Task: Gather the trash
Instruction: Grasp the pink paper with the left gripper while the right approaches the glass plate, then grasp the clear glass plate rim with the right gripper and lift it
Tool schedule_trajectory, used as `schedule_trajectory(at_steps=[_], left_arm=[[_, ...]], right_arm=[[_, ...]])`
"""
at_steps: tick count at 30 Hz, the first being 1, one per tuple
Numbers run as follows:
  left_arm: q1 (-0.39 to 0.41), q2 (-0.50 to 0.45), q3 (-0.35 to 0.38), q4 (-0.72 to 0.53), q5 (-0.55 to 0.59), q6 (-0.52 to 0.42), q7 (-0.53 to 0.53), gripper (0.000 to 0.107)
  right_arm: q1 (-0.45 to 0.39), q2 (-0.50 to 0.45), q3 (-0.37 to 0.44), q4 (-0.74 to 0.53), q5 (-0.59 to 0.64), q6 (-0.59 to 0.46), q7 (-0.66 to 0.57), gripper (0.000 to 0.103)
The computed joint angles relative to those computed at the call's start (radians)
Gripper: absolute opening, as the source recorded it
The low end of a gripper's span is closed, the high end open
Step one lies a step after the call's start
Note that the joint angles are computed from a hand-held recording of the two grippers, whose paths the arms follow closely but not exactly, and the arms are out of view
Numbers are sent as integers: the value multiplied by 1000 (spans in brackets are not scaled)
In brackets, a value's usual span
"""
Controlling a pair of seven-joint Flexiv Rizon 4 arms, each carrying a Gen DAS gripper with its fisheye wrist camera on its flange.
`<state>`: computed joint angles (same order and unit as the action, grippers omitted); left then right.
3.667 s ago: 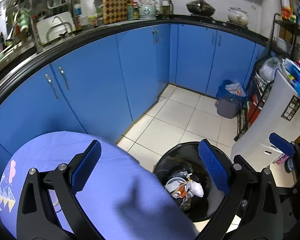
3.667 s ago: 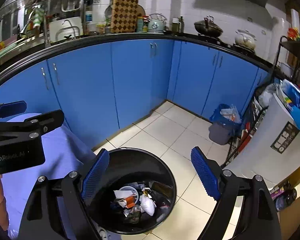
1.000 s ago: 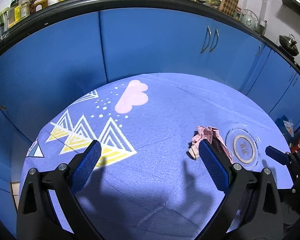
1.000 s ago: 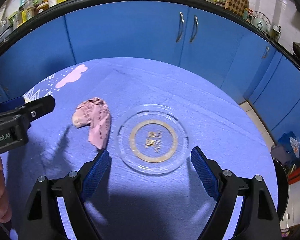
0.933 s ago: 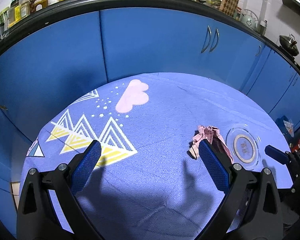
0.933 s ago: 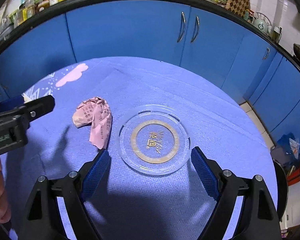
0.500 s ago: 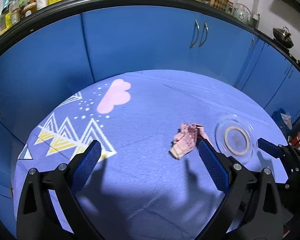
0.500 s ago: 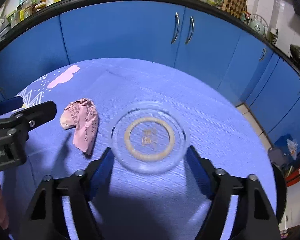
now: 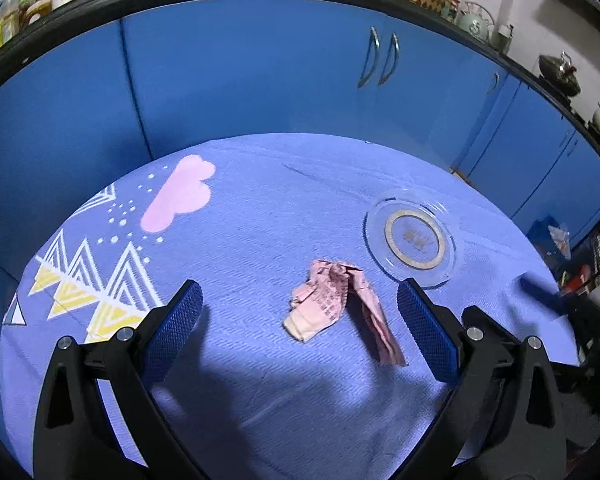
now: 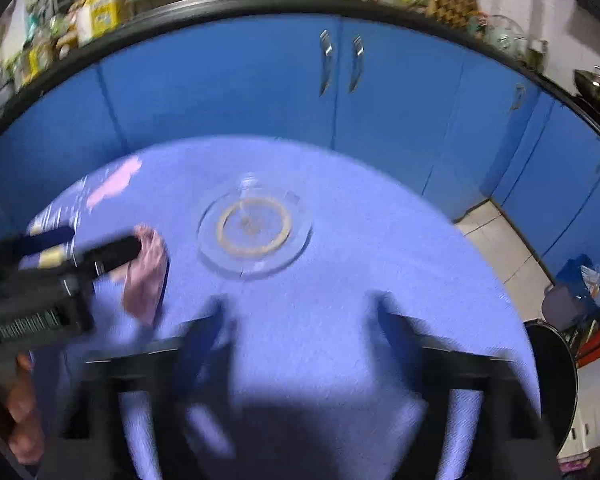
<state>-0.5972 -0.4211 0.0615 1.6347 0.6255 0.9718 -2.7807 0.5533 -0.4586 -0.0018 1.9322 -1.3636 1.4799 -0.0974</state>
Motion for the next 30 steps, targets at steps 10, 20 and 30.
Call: schedule_trajectory(at_steps=[10, 20, 30], left_arm=[[6, -49, -3, -53, -28, -46, 44, 82], [13, -27, 17, -14, -36, -21, 64, 28], [20, 2, 18, 14, 13, -43, -19, 23]], right_arm=[[1, -13, 1, -33, -36, -108, -6, 83], [-1, -85, -2, -106, 91, -28, -60, 72], [30, -121, 34, -125, 379, -16, -309, 10]])
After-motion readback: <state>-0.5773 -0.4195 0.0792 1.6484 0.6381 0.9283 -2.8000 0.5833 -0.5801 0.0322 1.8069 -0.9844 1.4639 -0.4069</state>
